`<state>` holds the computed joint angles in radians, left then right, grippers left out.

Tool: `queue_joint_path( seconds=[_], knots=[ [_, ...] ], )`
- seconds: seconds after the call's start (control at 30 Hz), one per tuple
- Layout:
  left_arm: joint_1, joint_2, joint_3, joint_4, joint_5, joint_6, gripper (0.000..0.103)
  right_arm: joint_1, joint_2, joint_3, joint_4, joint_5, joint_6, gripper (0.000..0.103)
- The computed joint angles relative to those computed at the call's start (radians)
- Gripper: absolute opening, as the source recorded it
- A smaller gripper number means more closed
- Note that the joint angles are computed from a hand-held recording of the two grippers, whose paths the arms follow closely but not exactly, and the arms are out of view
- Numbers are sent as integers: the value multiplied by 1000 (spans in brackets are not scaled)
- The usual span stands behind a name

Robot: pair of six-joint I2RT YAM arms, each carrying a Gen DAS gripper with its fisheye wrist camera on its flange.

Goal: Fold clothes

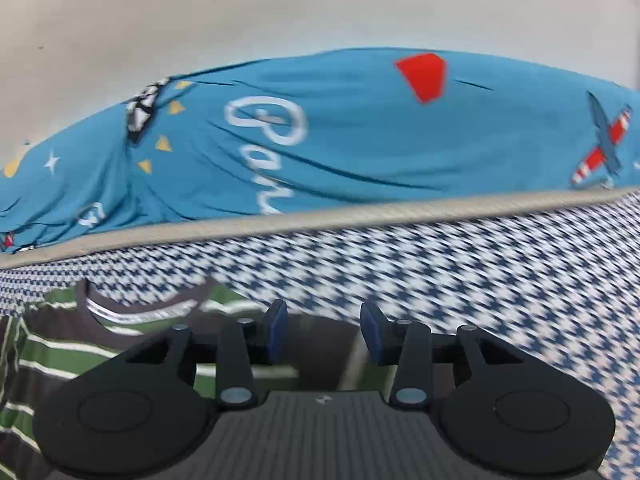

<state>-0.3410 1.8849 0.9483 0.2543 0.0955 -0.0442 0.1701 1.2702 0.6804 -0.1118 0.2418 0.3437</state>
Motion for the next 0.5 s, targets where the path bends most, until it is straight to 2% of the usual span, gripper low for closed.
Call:
queue_joint_path(
  seconds=[0.1, 0.23, 0.5],
  knots=[
    [11, -85, -103, 5, 22, 1, 67, -46, -74, -58, -36, -19, -3, 41],
    [7, -212, -264, 29, 16, 15, 78, -104, -204, -143, -92, -51, -19, 46],
    [36, -364, -472, 32, 43, -7, 79, -112, -416, -200, -321, -56, -22, 54]
  ],
)
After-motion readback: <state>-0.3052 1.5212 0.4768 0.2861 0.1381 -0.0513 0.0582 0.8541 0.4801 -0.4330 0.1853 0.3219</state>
